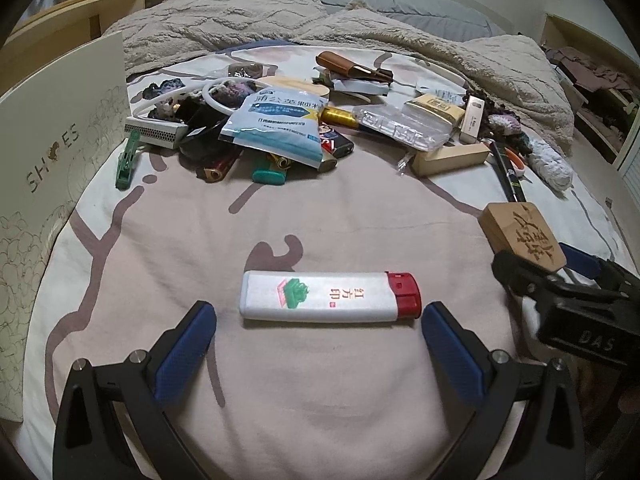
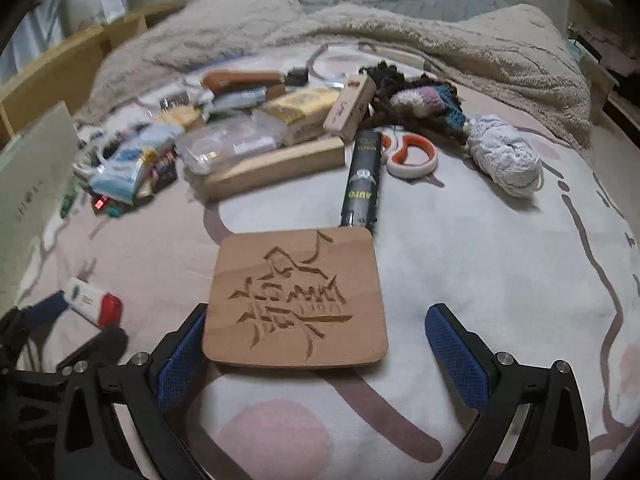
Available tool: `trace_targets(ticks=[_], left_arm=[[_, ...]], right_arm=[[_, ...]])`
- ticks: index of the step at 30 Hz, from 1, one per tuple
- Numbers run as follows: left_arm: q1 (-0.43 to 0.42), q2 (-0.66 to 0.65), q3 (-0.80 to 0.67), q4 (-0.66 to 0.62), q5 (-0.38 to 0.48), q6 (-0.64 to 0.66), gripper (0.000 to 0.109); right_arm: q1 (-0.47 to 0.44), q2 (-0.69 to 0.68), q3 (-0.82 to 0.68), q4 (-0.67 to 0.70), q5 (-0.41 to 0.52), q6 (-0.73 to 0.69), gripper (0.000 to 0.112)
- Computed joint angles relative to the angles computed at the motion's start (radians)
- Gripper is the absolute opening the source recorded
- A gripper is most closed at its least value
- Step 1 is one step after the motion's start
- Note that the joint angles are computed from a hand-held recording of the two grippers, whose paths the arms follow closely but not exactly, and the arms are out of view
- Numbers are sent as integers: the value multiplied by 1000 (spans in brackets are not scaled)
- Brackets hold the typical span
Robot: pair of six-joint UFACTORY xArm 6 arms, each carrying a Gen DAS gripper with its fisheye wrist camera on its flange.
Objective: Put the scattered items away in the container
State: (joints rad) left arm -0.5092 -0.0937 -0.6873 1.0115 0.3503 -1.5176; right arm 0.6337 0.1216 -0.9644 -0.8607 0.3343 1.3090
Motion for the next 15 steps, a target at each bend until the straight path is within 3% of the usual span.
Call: trace_targets(ticks=[7,12,15], left_arm=[[4,14,-13,17,-17,-21,102],[1,3,-10,69,-15,-64,84],[8,0,-5,98,-30,-91,84]], right_arm=[[-21,-10,18,-86,-58,86,89],[-22,-5,16,-87,-67,83,87],[-22,-6,17,-85,-67,82,87]])
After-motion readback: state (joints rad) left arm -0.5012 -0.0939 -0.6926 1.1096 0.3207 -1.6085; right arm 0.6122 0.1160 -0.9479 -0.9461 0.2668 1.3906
